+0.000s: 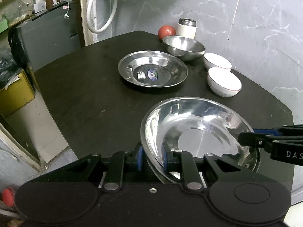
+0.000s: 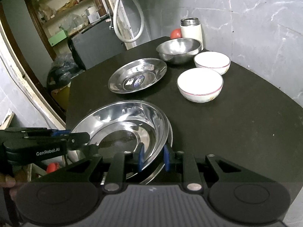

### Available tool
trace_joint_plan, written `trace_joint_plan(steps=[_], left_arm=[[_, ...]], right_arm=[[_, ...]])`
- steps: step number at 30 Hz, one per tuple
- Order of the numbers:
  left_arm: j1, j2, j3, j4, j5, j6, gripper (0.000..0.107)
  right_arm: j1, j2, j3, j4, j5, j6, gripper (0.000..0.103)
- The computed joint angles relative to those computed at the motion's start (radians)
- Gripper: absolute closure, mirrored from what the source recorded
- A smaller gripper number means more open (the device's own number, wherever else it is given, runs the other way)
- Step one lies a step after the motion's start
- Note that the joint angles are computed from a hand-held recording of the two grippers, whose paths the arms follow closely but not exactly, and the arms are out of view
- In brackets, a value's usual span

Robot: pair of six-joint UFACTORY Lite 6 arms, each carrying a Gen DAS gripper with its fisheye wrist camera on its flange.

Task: Organize plates and bowls
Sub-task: 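Lower the large plate onto the shallow steel plate and open both grippers, then move both grippers to the rim of the blue-labeled steel plate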

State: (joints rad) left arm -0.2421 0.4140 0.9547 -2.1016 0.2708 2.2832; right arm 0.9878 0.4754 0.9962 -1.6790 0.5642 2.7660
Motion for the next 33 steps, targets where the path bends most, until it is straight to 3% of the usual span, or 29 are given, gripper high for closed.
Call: trace_joint_plan(steps=[16, 22, 25, 30, 33], left_arm=[[0.014, 0.076, 0.08, 0.196, 0.014, -0.21, 0.083], [0.032, 0.069, 0.075, 0.219, 0.033, -0.22, 0.082], [0.048, 0.069, 0.082, 0.236, 0.037, -0.249, 0.076], [0.082, 0.083, 0.108, 0.267, 0.038, -0.337, 0.052], [0.102, 0.098, 0.131, 0.283, 0.038, -0.382, 0.036]], right_arm=[[-0.006, 0.048, 0.055, 0.062, 0.005, -0.105, 0.075], [0.003, 0.062, 0.079, 0.107, 0.015, -0.159, 0.066], [0.0, 0.065, 0.084, 0.119, 0.015, -0.172, 0.062], [0.005, 0.066, 0.085, 0.137, 0.022, -0.182, 0.06], [0.005, 0.067, 0.085, 0.137, 0.023, -0.176, 0.051]])
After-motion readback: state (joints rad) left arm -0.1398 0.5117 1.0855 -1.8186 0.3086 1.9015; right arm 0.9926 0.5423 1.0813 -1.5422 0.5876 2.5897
